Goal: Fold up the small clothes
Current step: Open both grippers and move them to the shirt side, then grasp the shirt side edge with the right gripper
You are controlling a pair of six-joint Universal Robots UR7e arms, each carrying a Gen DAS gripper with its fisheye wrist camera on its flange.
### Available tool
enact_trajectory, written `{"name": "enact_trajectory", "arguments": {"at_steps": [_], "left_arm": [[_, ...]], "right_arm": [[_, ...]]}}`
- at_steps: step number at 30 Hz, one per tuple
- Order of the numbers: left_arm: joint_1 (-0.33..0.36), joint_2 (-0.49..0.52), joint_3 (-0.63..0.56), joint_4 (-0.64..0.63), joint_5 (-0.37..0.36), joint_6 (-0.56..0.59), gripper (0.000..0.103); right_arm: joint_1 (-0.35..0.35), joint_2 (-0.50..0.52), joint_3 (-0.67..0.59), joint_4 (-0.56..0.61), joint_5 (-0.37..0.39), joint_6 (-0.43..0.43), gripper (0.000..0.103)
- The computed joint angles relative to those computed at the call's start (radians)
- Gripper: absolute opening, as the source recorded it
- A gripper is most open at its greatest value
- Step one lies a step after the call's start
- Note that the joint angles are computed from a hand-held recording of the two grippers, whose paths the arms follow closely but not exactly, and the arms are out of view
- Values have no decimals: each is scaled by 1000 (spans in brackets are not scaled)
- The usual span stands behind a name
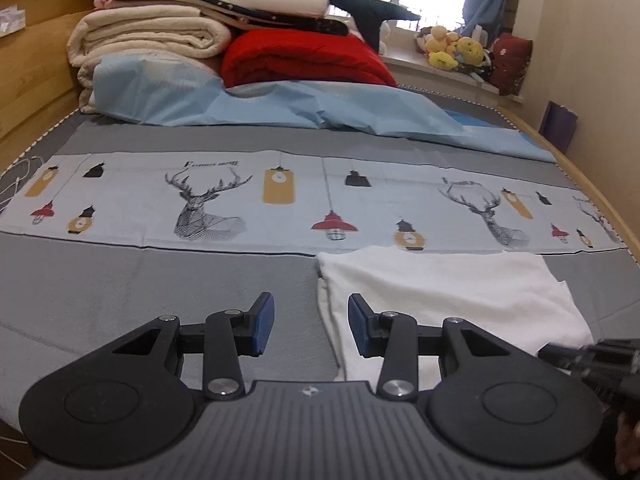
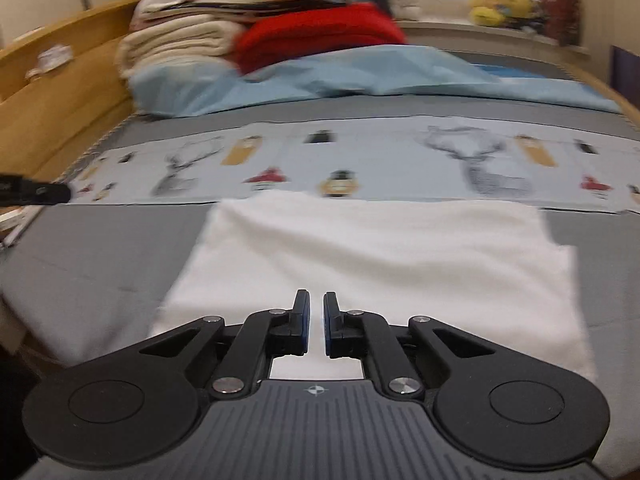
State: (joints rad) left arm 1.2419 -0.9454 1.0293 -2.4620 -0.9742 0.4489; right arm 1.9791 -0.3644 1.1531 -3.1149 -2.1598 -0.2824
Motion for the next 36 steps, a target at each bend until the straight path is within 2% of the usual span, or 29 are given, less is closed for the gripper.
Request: {"name": "enact_trajectory", "arguments": {"at_steps": [2,9,16,18,20,24,27,31,33,36], "left_arm": [[10,6,-16,7,-3,-18,45],[30,25,-76,63,-7,-73,48],[49,47,-138,136,-3,-114,48],[55,54,-159,157,-6,-136,49],[59,59,-177,177,-7,-162,49],[66,71,-210,216,-14,-191,51],[66,79,-222,235,-8,-185,52],[72,98,-251,278,-8,-212,52],[76,107,-263,291,-18,-228,52],[86,128,-291,331,-42,-270,53]], "right_arm": [[12,48,-57,36,7,-60,7],[41,205,-250,169,47,-188,7],[51,326,-427,353,60,-242,9],[50,359,-477,396,49,-259,19],[47,378,-502,419,45,-269,24],[41,437,-609,521,26,-267,26],[44,465,-643,514,15,-317,28],[43,470,-651,508,18,-318,26],[43,471,-655,500,11,-322,13],[42,449,-629,478,39,-290,9]]}}
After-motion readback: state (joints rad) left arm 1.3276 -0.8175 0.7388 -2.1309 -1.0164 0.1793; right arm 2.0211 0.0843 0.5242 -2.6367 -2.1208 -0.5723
